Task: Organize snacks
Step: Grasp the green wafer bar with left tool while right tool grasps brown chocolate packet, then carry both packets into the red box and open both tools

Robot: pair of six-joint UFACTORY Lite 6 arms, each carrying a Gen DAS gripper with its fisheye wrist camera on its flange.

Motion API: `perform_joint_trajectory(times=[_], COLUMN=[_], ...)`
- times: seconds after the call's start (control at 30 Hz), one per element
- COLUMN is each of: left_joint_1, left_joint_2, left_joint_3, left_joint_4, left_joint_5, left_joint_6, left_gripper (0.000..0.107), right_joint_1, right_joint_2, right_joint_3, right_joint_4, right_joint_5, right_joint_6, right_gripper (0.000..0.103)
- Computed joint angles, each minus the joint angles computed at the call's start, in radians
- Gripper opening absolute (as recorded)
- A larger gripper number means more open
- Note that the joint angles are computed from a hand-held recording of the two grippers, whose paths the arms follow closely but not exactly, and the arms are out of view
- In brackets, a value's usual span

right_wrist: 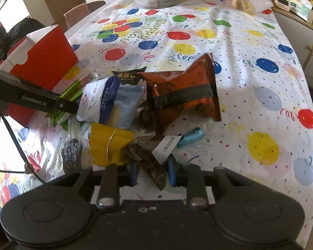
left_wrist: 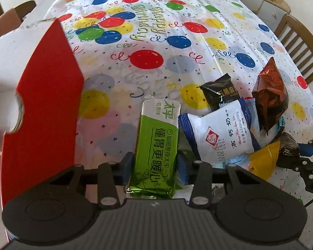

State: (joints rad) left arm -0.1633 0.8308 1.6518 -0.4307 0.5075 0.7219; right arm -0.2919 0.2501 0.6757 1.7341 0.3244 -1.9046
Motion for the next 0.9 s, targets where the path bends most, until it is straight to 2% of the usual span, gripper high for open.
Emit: perform_joint_trajectory(times=[0.2,0.4,0.53,0.9], left_joint_1=[0.034,0.068,0.099,0.196], left_joint_2=[-0.067,-0.158,-0.233,-0.44], left_joint_3=[-0.101,-0.227,-0.311,-0.465], left_joint_4=[-0.066,-0.153,-0.21,-0.301], left_joint_5=[-0.014,-0.026,-0.017,0.076], left_joint_6=[0.059,0.145,0.219,0.367], left_gripper=[0.042,0.042,0.042,0.041], right_joint_1=[-0.003,-0.019,-0.004,0.13], right_joint_2=[-0.085,-0.213,-0.327,-0.582], right_joint_3=[-0.078,-0.178,-0.237,-0.297], right_joint_4=[0.064,0.033,-0.073,-0.531], right_joint_5=[-0.008,-0.001,-0.005,-0.035], right_joint_6=[-0.025,0.054,0.206,0.816], right_gripper=[0.025,0.025,0.025,0.025])
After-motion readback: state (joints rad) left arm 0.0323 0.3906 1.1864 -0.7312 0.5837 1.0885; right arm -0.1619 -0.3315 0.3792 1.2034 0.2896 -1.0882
